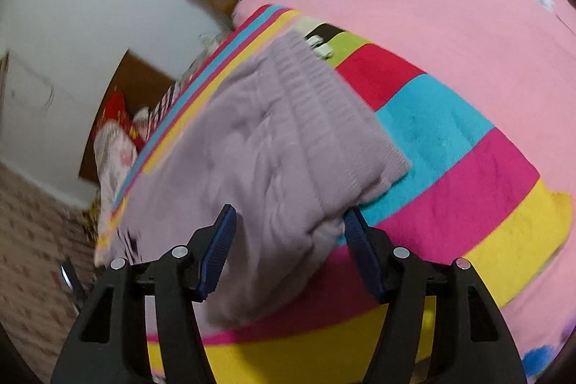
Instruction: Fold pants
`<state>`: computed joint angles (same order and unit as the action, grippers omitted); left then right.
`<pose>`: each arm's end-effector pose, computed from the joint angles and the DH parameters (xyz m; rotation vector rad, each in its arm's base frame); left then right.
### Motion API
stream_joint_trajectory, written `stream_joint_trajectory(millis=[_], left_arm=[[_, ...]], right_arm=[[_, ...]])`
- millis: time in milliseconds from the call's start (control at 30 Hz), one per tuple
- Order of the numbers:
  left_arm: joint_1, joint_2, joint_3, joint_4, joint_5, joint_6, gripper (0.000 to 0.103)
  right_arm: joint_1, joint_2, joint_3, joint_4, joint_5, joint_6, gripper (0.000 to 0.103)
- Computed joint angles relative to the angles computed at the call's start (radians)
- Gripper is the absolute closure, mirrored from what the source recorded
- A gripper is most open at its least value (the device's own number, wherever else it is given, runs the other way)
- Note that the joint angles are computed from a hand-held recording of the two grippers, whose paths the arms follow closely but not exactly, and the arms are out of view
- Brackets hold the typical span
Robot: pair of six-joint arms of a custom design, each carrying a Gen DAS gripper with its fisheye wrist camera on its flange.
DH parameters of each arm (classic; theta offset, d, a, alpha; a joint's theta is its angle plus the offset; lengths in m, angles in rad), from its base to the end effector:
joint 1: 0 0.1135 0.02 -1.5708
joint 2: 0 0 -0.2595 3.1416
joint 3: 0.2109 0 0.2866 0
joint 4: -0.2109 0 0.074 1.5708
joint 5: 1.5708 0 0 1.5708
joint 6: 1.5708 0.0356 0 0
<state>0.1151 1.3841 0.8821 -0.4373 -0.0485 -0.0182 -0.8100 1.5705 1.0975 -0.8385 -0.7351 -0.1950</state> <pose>0.3088 0.0374 0.1978 -0.1871 2.5044 0.1006 0.2396 -0.2171 0.2017 0.6331 2.4057 0.6824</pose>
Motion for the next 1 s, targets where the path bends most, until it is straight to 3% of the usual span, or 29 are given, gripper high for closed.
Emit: stream_joint_trajectory(millis=[67, 167, 233, 400, 567, 667, 733, 833, 933, 1000], left_arm=[[-0.001, -0.001, -0.001, 0.002, -0.002, -0.001, 0.001], [0.0, -0.003, -0.002, 0.003, 0.001, -0.002, 0.001], [-0.001, -0.004, -0.004, 0.003, -0.001, -0.002, 0.001], [0.0, -0.005, -0.004, 0.004, 0.0, -0.001, 0.001], [-0.001, -0.007, -0.006, 0.005, -0.001, -0.002, 0.001], [0.0, -0.008, -0.008, 0.008, 0.0, -0.002, 0.001], [0.001, -0.006, -0.007, 0.007, 0.003, -0.002, 0.001], [-0.003, -0.008, -0.005, 0.001, 0.005, -0.005, 0.001], [0.01, -0.015, 0.001, -0.009, 0.03, -0.017, 0.001], [0.061, -0.124, -0.041, -0.001, 0.09, -0.076, 0.002]], right_arm=[[0.027, -0.028, -0.025, 0.045, 0.038, 0.03, 0.039], [0.031, -0.078, -0.074, 0.095, 0.073, 0.036, 0.055], [-0.025, -0.065, -0.095, 0.11, -0.034, 0.058, 0.063], [-0.105, -0.02, -0.133, 0.182, -0.197, 0.222, 0.068], [-0.047, -0.036, -0.103, 0.164, -0.118, 0.225, 0.051], [-0.051, -0.033, -0.111, 0.205, -0.116, 0.272, 0.059], [-0.057, -0.046, -0.145, 0.259, -0.113, 0.303, 0.07], [-0.065, -0.103, -0.203, 0.32, -0.113, 0.354, 0.072], [-0.022, -0.259, -0.266, 0.4, -0.048, 0.44, 0.073], [0.087, -0.43, -0.283, 0.429, 0.067, 0.459, 0.074]])
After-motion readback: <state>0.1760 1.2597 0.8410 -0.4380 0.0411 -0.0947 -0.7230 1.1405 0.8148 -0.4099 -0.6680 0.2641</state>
